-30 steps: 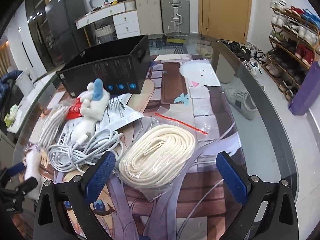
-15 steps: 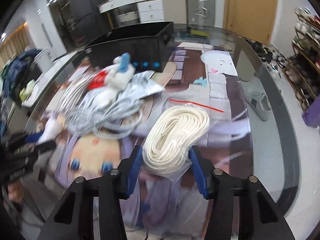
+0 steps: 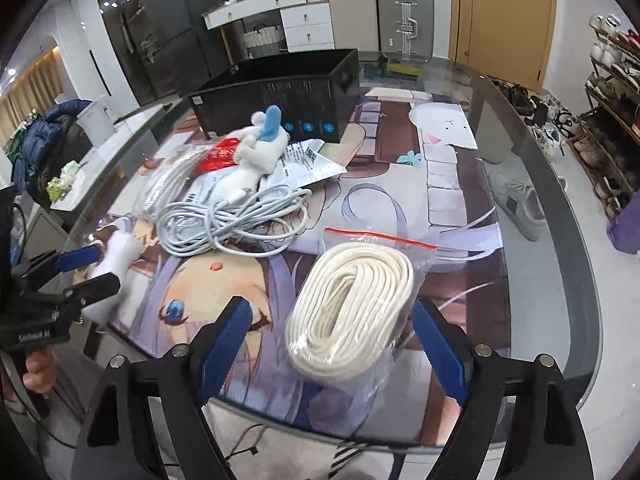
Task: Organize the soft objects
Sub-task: 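Grasp the white foam block with left gripper while right gripper grasps the bagged rope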
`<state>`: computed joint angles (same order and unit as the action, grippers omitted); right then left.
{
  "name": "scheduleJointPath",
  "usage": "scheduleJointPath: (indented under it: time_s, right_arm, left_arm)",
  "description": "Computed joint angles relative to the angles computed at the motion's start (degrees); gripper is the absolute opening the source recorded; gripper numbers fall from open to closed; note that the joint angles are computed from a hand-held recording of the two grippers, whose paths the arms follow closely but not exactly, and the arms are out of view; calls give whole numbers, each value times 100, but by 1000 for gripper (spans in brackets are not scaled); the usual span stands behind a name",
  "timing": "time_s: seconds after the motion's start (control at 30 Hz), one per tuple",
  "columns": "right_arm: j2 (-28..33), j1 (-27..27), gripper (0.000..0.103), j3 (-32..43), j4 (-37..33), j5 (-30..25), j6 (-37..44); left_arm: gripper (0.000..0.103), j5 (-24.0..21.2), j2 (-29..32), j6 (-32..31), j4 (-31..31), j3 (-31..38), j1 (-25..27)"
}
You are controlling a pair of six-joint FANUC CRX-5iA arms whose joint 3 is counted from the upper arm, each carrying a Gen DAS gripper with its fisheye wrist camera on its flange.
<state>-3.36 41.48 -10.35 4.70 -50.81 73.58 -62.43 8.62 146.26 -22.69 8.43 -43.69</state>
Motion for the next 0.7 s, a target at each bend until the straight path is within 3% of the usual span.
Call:
scheduleJointPath:
  time_s: [0.03,0.07,0.13,0.17,0.23,0.37,0.7]
  right_arm:
    - [8,14,85,-15,27,6,-12]
    - [10,46,84,-48,96,42,-19]
    - [-11,83,70,-90,169,78,69]
    - [-26,108,52,-119,226,85,118]
    - [-49,114,44,-114,175,65,300]
    - [-120,130,32,-137,126,33,538]
    - [-466,192,20,-223,-74,189,738]
  left_arm:
    - [80,-55,51,-28,-3,54,-4]
    - [73,-93,90,-59,8,96,3]
    - [56,-137,159,-209,121,148,38]
    - [48,-303,219,-188,-30,267,-39]
    - [36,-497,304,-263,-132,409,-103]
    - [35,-488,283,-289,-173,412,-126]
    - [35,-505,194,-113,-593,533,-287]
